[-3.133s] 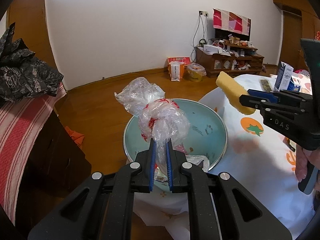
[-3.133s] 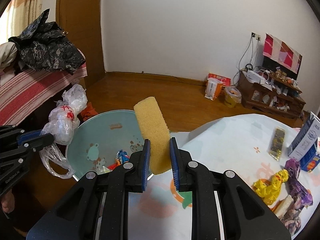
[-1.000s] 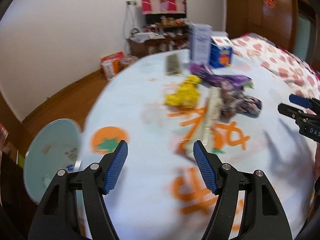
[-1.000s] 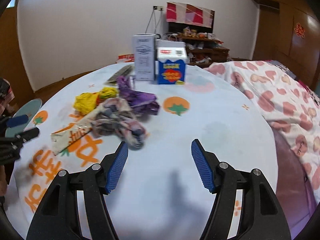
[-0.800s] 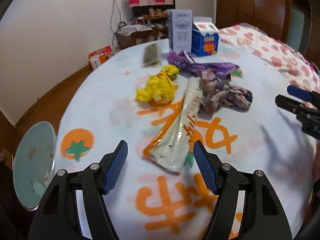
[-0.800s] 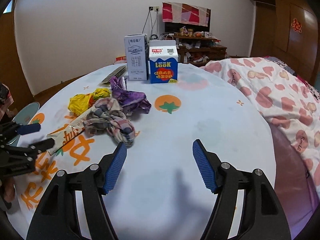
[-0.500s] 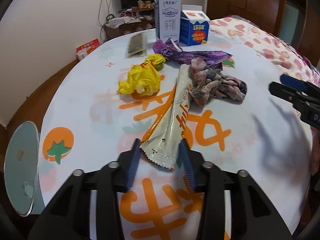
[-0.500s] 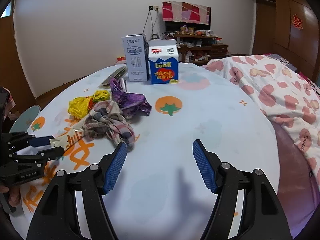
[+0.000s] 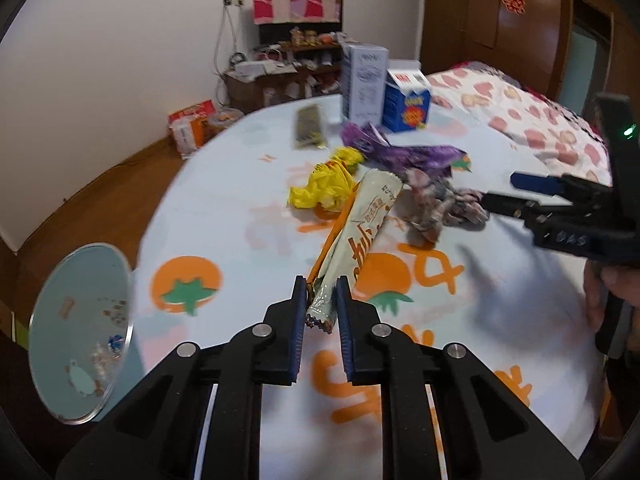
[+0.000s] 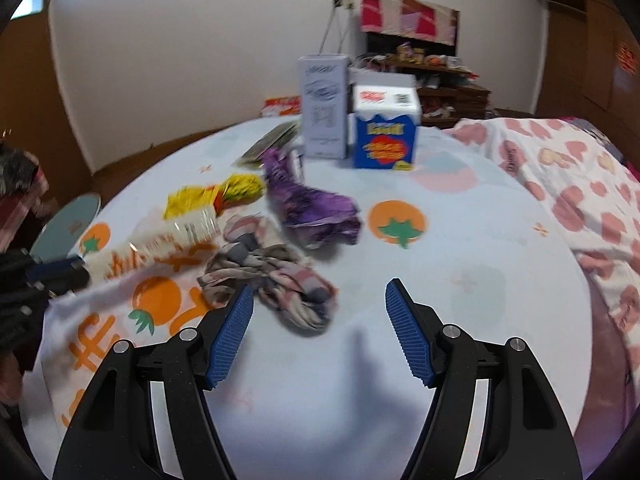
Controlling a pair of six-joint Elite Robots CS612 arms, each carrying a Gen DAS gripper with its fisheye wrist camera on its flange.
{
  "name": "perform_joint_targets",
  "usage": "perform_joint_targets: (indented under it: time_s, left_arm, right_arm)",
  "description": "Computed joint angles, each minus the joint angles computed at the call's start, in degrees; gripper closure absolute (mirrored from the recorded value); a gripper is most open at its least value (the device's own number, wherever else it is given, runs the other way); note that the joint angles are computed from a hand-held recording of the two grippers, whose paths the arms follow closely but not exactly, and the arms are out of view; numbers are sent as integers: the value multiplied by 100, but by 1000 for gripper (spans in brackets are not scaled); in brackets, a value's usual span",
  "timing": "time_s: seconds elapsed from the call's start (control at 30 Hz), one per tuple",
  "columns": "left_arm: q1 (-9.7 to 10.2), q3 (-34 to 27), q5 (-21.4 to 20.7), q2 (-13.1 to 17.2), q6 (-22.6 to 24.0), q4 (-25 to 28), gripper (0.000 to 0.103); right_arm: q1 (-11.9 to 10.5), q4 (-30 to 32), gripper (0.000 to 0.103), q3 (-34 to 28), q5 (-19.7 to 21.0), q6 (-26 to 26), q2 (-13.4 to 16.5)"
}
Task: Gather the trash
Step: 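Grasp the white snack wrapper with left tool while right tool grasps checkered cloth, then carry the white wrapper and checkered cloth over the blue bin with both tools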
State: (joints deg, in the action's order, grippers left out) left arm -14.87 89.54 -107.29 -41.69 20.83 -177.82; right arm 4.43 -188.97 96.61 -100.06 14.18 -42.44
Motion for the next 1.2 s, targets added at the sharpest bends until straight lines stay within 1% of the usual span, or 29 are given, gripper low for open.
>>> perform_joint_targets:
  time_s: [0.1,0.17,0.2,0.23,0.27,0.33,0.37,0.47,0.57,0.67,0.77,0.87,1.0,1.2]
  left_arm:
    - [67,36,-99,-36,-102,-81,88]
    - [100,57,-189,-57,-92,-96,89]
    - [113,79,-227,-72,-87,-116,89]
    - [122,99,-248,-85,-89,-133,89]
    - [133,112,-275,-95,-99,-150,89]
    - [160,141,-298,-115,-182,-260,89]
    - [164,155,-275,-123,-225,-324,89]
    - [192,210,-134,-143,-420,-676,89]
    - [231,223,-68,-148,-628,-854,89]
    - [272,223,38,-136,-816,-1002,89]
    - [307,212,163,-115,-937,-1103,89]
    - [337,217,256,-94,-973,-1198,89]
    - [370,204,537,-26,-1036,-1452,89]
    - [478,83,785,51,-1221,-1433,89]
  right_arm:
    - [-1,307,35,-209,114,-114,74]
    - [-15,526,37,-303,225,-185,104]
    - [-28,687,49,-356,329,-210,124]
    - [-37,778,58,-380,397,-211,134]
    - [-43,881,73,-398,462,-229,140]
    - [-25,920,85,-376,506,-293,135]
    - [-17,867,87,-345,517,-292,125]
    - [36,592,89,-223,502,-225,75]
    - [86,365,89,-174,485,-70,48]
    - [160,171,89,-239,481,156,80]
    - [237,120,89,-402,472,240,151]
    - [319,30,89,-579,517,212,234]
    - [441,4,89,-850,535,128,347]
    - [605,-17,89,-1199,511,-141,505]
